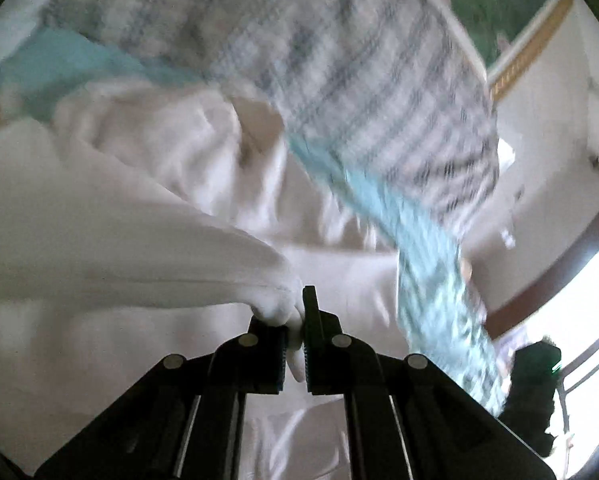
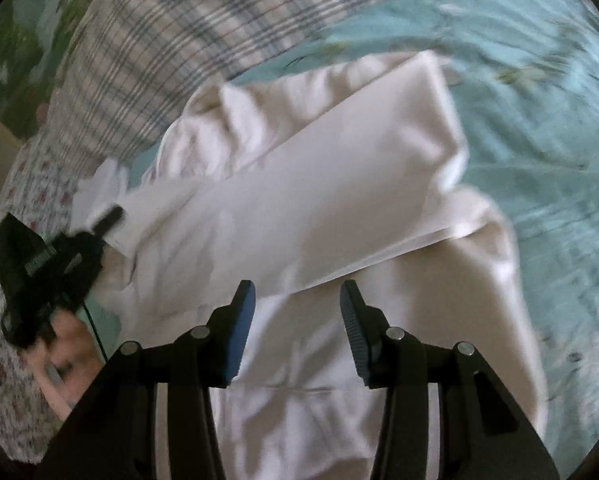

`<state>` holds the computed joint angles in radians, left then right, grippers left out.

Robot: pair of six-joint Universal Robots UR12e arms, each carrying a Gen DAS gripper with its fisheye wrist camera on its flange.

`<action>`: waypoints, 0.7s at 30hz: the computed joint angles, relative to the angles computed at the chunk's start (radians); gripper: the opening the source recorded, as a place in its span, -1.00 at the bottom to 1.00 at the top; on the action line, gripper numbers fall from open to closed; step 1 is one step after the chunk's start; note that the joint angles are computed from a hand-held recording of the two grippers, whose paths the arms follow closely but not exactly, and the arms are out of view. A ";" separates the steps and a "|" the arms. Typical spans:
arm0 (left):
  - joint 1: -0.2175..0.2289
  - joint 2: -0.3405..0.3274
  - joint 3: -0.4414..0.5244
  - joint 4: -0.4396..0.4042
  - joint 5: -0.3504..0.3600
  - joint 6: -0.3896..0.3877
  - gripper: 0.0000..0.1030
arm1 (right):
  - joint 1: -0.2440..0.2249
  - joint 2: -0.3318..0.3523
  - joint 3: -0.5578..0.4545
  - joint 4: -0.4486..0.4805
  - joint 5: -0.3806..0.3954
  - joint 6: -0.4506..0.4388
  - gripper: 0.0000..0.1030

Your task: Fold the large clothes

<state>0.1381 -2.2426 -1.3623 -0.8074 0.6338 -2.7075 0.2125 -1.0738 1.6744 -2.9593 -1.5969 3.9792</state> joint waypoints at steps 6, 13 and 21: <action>-0.026 -0.006 0.009 -0.210 0.149 0.195 -0.67 | -0.017 -0.001 0.003 -0.004 0.012 0.002 -0.12; 0.069 0.076 -0.118 -0.031 0.215 0.244 -0.35 | -0.026 0.071 -0.094 0.002 0.138 -0.036 -0.12; 0.129 0.031 -0.119 0.384 0.579 -0.119 -0.35 | -0.031 0.177 -0.253 0.157 0.213 -0.040 -0.12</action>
